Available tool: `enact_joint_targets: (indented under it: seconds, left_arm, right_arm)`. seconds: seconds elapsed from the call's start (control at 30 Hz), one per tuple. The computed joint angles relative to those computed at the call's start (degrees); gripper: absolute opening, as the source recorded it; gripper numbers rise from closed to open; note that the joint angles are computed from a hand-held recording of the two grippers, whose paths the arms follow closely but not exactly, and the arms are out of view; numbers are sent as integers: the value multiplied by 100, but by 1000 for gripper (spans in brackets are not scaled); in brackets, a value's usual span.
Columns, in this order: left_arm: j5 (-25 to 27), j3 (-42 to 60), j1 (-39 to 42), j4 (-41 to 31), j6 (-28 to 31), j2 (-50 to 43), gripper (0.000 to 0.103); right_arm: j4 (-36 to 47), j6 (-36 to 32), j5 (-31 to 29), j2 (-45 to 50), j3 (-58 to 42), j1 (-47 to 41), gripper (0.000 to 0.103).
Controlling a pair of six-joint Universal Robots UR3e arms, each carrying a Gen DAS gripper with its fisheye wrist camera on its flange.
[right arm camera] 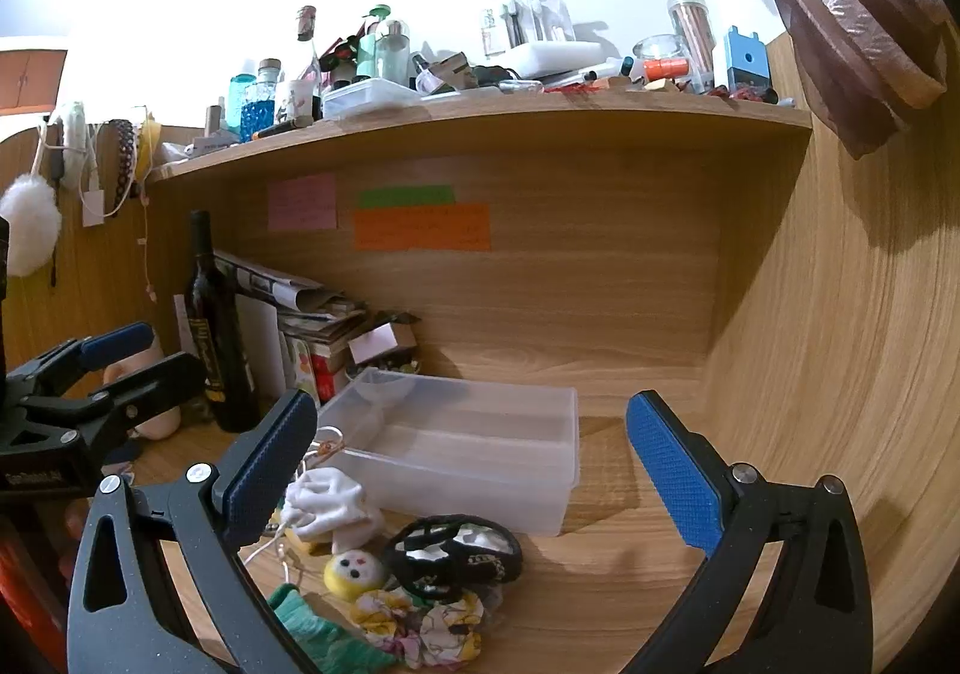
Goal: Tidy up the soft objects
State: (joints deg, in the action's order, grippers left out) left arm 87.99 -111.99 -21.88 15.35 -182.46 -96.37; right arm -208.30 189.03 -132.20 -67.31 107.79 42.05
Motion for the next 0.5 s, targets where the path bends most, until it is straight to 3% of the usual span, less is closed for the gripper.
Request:
enact_joint_targets:
  seconds: [0.5]
  left_arm:
    - [-52, -27, 73, 25, 23, -27, 103]
  right_arm:
    - [-45, -23, 52, -13, 24, -32, 103]
